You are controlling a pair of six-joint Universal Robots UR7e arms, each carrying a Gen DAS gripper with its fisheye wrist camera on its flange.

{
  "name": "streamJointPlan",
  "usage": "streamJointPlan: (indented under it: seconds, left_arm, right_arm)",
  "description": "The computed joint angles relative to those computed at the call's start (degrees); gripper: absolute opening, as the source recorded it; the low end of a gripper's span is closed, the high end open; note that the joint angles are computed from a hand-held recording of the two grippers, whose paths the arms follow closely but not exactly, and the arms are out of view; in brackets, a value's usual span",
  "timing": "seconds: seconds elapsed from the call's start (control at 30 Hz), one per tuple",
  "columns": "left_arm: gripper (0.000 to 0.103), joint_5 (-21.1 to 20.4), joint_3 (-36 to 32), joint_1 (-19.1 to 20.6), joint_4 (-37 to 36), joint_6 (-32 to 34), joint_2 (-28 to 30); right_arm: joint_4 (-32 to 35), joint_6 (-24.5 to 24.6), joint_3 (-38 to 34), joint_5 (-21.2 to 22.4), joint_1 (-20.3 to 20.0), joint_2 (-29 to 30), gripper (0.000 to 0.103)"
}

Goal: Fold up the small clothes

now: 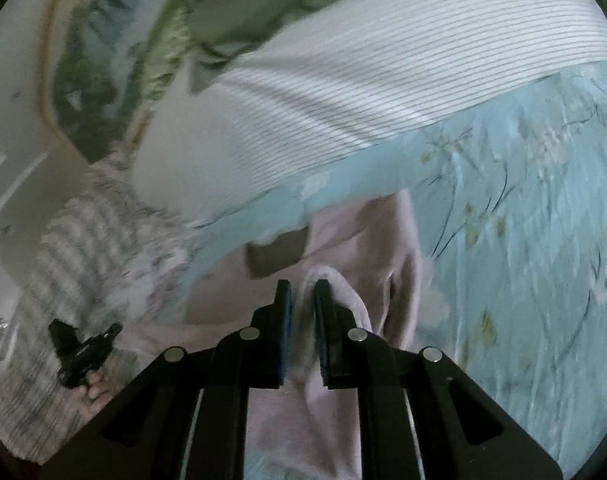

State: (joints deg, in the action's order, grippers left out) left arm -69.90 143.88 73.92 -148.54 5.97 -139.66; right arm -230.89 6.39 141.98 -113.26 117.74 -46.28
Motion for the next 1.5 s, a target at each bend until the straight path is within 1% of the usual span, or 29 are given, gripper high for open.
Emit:
streamJointPlan:
  seconds: [0.03, 0.1, 0.13, 0.2, 0.27, 0.3, 0.33, 0.37, 0.4, 0.43, 0.53, 0.6, 0.7, 0.73, 0.77, 0.83, 0.87, 0.93, 1.03, 1.07, 1.1, 1.13, 1.17, 1.23, 1.3, 1.37, 1.43, 1.47, 1.5]
  left_arm:
    - [0.003, -1.11, -0.63, 2.09, -3.69, 1.08, 4.47]
    - [0.003, -1.74, -1.65, 4.26, -8.58, 2.08, 10.94]
    - [0.003, -2.89, -2.37, 5.88, -10.97, 2.91, 14.32]
    - [0.003, -3.99, -3.43, 7.57, -14.26, 3.84, 19.23]
    - [0.003, -3.95, -4.41, 8.76, -16.51, 4.17, 22.97]
    - [0.003, -4.52, -5.05, 9.82, -17.46, 4.12, 24.92]
    - [0.003, -5.00, -5.10, 10.36, -17.76, 4.11, 25.61]
    - [0.003, -5.16, -5.18, 10.79, -18.21, 4.27, 26.31]
    - [0.003, -4.98, -5.13, 11.03, -18.72, 4.54, 26.82]
    - [0.003, -4.52, -4.94, 11.09, -19.41, 4.85, 27.27]
    - [0.003, -5.00, -4.56, 11.71, -19.64, 5.36, 26.95]
    - [0.003, -5.34, -4.47, 11.77, -19.17, 5.62, 26.24]
    - [0.003, -5.09, -4.45, 11.26, -18.20, 5.93, 25.40]
    - [0.003, -5.07, -4.45, 11.04, -17.77, 6.03, 25.00]
    - [0.003, -5.01, -4.43, 10.90, -17.59, 6.11, 24.78]
    - [0.003, -5.02, -4.41, 10.75, -17.13, 6.16, 24.38]
    - [0.003, -5.05, -4.44, 10.77, -16.96, 6.17, 24.32]
    - [0.003, -5.06, -4.50, 10.84, -16.73, 6.14, 24.34]
    - [0.003, -5.32, -4.80, 11.21, -16.60, 5.62, 24.96]
    - [0.003, -5.37, -4.83, 11.27, -16.70, 5.36, 25.19]
    - [0.003, -5.35, -4.80, 11.31, -16.86, 5.12, 25.40]
    - [0.003, -5.30, -4.68, 11.31, -17.09, 4.88, 25.55]
    - [0.003, -5.22, -4.55, 11.26, -17.17, 4.72, 25.57]
    - [0.003, -4.58, -4.18, 10.91, -16.81, 4.33, 24.98]
    - [0.003, -3.62, -3.75, 10.18, -15.84, 3.83, 23.43]
    - [0.003, -2.82, -3.26, 8.75, -13.71, 2.45, 20.14]
    - [0.003, -2.49, -2.79, 6.64, -11.79, 1.10, 16.20]
    - [0.003, -1.74, -2.56, 4.82, -11.11, 0.58, 14.26]
    - [0.003, -0.34, -2.45, 2.98, -10.71, 0.17, 13.19]
  right_arm:
    - [0.42, -0.01, -0.74, -0.30, -0.82, -0.11, 0.013]
    - [1.90, -0.22, -2.58, -1.31, -2.47, -0.22, 0.013]
    - [2.65, -0.61, -3.35, -1.10, -3.30, -0.13, 0.013]
    - [4.55, -1.63, -4.59, 0.51, -4.74, 0.24, 0.013]
    - [6.67, -2.39, -5.83, -0.19, -4.62, 1.26, 0.014]
    - [8.47, -3.07, -6.58, -1.02, -4.52, 1.96, 0.019]
    - [9.46, -3.77, -7.10, -1.18, -4.68, 2.57, 0.036]
    - [9.85, -4.51, -7.48, -1.44, -4.79, 3.21, 0.046]
    - [10.00, -5.23, -7.85, -1.90, -4.84, 3.82, 0.060]
    - [10.18, -6.03, -8.29, -2.28, -4.91, 4.52, 0.061]
    - [10.91, -6.15, -8.73, 0.81, -6.34, 4.85, 0.061]
    - [11.90, -8.59, -10.41, -1.68, -5.43, 5.41, 0.061]
    - [15.24, -15.35, -13.50, -4.97, -4.13, 5.85, 0.070]
    - [16.96, -17.34, -14.44, -5.24, -4.10, 5.82, 0.072]
    - [19.76, -19.77, -15.12, -4.11, -4.51, 5.17, 0.072]
    - [24.26, -22.42, -15.86, -2.48, -5.21, 4.04, 0.073]
    - [27.39, -24.11, -16.59, -2.21, -5.56, 3.45, 0.073]
    - [31.00, -26.48, -17.64, -1.62, -6.23, 2.83, 0.073]
    - [36.55, -27.12, -19.64, -0.22, -7.51, 2.65, 0.073]
    - [39.16, -26.95, -20.60, 0.21, -8.03, 2.87, 0.072]
    - [40.81, -26.21, -21.36, 0.06, -8.26, 3.33, 0.060]
    - [42.07, -25.11, -21.92, -0.30, -8.42, 3.70, 0.022]
    - [42.46, -23.13, -22.07, -1.12, -8.43, 4.18, 0.008]
    - [37.43, -22.75, -20.19, -0.56, -7.78, 4.33, 0.009]
    - [28.99, -20.79, -16.13, 1.73, -6.57, 3.13, 0.009]
    - [19.93, -17.54, -11.45, 3.36, -4.42, 0.95, 0.009]
    - [14.69, -15.37, -8.81, 3.19, -2.24, -0.80, 0.009]
    - [11.94, -13.91, -7.78, 1.53, -0.39, -1.85, 0.009]
    - [11.29, -13.04, -7.75, 0.56, 0.32, -2.38, 0.009]
